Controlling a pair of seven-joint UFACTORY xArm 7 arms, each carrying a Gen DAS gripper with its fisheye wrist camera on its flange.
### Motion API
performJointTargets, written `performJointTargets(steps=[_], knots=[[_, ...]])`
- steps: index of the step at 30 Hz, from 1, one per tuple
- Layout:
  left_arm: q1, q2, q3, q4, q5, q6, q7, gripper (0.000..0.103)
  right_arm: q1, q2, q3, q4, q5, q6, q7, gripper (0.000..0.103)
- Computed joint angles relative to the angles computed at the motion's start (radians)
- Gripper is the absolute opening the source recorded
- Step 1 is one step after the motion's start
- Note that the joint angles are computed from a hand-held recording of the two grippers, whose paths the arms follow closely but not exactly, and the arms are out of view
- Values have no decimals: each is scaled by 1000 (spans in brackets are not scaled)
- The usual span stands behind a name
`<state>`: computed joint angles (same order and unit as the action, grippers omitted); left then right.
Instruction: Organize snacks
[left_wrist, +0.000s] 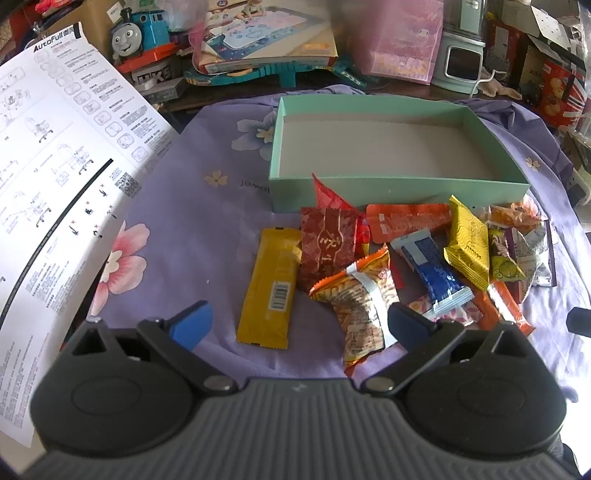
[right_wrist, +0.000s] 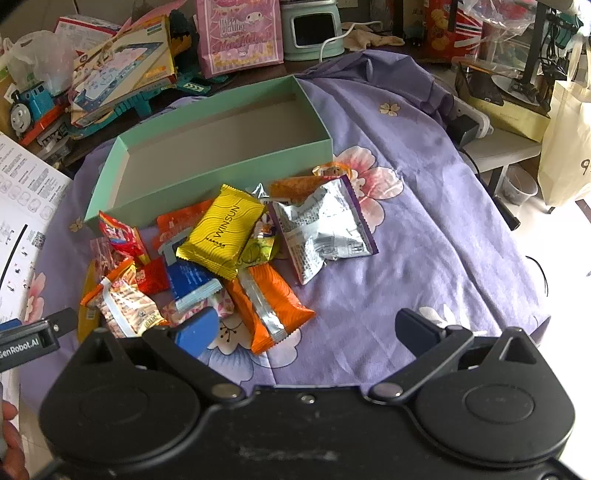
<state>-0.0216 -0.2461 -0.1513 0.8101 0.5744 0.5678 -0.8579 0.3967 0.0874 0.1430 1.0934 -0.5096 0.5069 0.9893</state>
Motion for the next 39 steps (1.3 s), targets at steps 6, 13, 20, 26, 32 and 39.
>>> performJointTargets(steps=[6,13,20,26,32,39], knots=[[-1,-2,2,-1,-2,0,4,103,0,-2,-1,-3,-2,-2,5,103],[-5,3,1,6,-8,11,13,103,-5,-1,-1,-8,7,-5,6,103],[-8,12,3,5,-5,10,10,103,-6,2,-2,-8,19,-4,0,103],[-14,23,6,6,-8,12,14,103,-6,9,-4,-8,32,-3,-8,103],[-24,41,10,15,-14,20,23,103,-7,12,-7,-12,42,-3,-7,103],[-37,60,14,24,-16,25,30,103,-9,21,-11,-14,57,-1,-11,103]])
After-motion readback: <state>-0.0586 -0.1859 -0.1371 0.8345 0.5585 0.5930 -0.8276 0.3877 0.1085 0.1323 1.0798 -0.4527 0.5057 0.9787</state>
